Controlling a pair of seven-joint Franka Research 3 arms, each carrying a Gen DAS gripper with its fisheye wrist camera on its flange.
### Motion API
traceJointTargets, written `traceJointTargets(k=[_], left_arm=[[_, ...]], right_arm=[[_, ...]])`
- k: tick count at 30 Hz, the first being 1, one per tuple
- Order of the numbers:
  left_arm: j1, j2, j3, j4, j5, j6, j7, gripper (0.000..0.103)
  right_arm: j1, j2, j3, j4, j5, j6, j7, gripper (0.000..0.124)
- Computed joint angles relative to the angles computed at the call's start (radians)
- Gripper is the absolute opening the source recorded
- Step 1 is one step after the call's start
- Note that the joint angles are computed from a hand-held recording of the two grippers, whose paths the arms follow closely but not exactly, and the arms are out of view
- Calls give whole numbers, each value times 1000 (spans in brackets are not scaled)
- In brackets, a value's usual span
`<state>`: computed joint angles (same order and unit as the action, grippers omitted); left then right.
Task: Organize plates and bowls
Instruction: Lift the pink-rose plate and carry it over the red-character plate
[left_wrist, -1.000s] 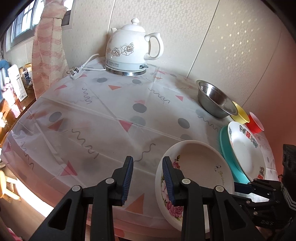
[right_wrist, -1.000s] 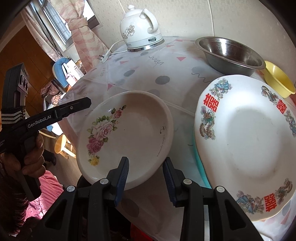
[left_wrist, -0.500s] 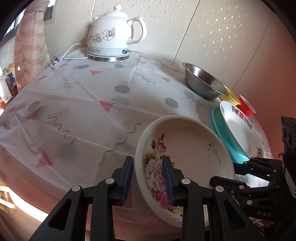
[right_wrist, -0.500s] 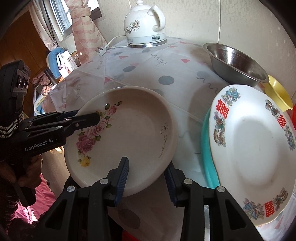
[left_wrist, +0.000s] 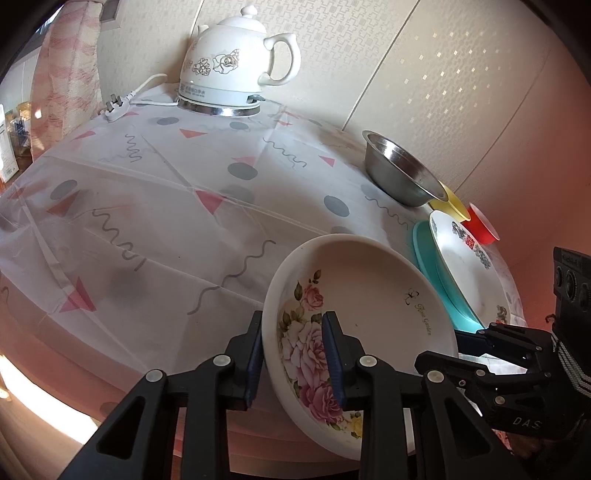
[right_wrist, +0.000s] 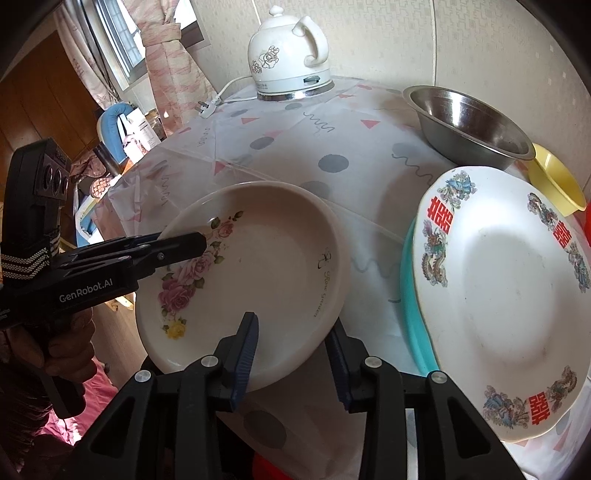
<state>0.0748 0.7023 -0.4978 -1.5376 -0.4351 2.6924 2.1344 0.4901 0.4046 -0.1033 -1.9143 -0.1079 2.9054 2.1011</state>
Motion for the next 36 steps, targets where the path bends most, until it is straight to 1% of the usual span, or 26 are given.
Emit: traceJointTargets(k=[2,4,6,10,15,19,21,24,29,32,36], left_arm=[[5,-2,-6,-4,-5,-4,2,29],[20,-1,-26,-6,-29,-11,14,29],[31,-7,-43,-16,-50,1,41,29],[39,-20,-63,-32,-74,26,93,29],[47,-36,-80,-37,-115,25,122,29],[37,-47,-93,-26,-140,25,159,29],[15,-44,-87,-5,-137,20,165,29],[-22,-34,-77,33,-124,6,169,29],[-100,-2,-52,107,-75,-24,156,29],[-152,28,-31,166,-30,-58,127,29],[-223,79,-5,256,32,-98,84,29]], right_arm=[[-6,-7,3,-9,9,13,-1,37],[-7,-17,-1,-21,12,24,1,37],[-10,-29,0,-35,16,38,-2,37],[23,-50,-42,-57,-25,58,34,37],[23,-75,-51,-76,-43,78,61,37],[43,-108,-90,-111,-84,101,123,37],[56,-130,-117,-136,-122,110,165,37],[81,-162,-168,-171,-212,121,267,37],[108,-217,-249,-236,-401,137,480,37],[103,-247,-276,-270,-496,133,595,37],[77,-280,-293,-310,-613,127,729,37]])
